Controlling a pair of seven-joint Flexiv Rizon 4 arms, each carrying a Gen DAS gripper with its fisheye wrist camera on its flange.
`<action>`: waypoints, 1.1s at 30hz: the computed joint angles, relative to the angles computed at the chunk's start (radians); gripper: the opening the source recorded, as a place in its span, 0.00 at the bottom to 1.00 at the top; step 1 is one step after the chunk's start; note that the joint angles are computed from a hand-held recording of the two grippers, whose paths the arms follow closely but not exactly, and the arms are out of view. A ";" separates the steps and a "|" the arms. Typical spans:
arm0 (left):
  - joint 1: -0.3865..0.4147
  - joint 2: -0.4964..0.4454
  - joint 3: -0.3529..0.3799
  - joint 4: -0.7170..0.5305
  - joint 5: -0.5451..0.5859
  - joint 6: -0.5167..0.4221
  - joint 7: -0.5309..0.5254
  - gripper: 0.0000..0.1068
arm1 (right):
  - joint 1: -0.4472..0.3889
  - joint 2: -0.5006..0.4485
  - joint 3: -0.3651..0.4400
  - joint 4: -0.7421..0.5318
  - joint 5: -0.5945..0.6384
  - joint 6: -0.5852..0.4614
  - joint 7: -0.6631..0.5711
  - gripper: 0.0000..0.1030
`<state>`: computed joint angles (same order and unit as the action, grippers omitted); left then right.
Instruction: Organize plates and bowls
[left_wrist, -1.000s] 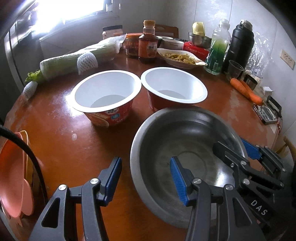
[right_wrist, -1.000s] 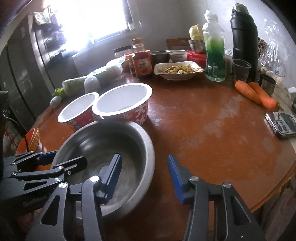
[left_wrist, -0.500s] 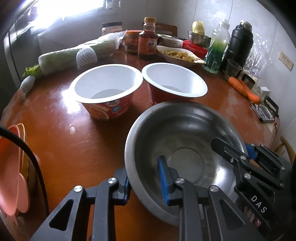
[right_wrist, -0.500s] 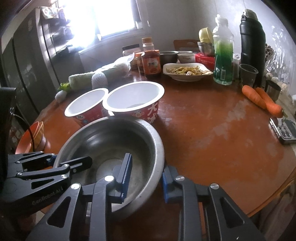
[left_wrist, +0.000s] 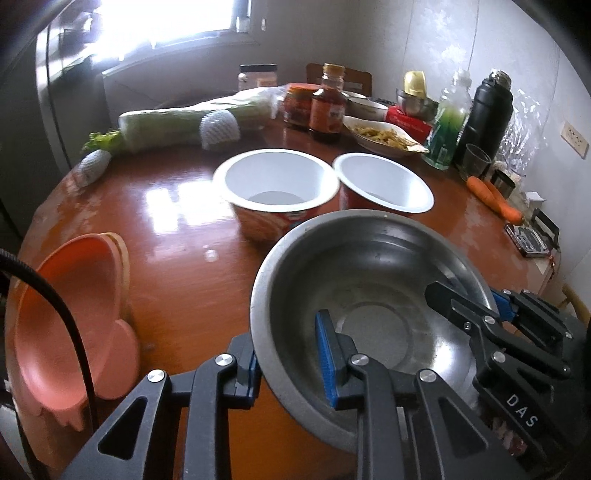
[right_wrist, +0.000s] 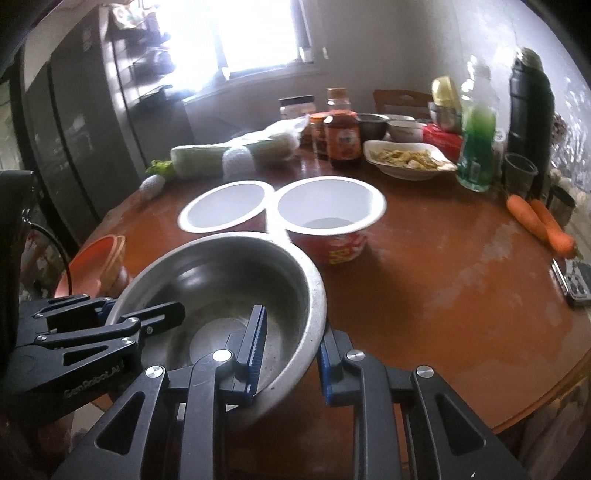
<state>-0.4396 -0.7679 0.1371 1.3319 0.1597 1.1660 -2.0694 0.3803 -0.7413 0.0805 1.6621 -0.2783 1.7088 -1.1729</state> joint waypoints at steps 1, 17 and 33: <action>0.000 0.009 0.003 0.017 0.003 0.009 -0.006 0.25 | 0.002 0.002 0.001 0.001 -0.003 0.000 -0.003 0.25; -0.003 0.024 0.024 0.078 0.024 0.034 -0.014 0.25 | 0.023 -0.008 0.018 -0.013 -0.016 -0.058 -0.017 0.25; -0.023 -0.010 0.048 0.026 0.062 0.005 -0.040 0.25 | 0.016 -0.041 0.019 -0.040 -0.001 -0.061 -0.005 0.26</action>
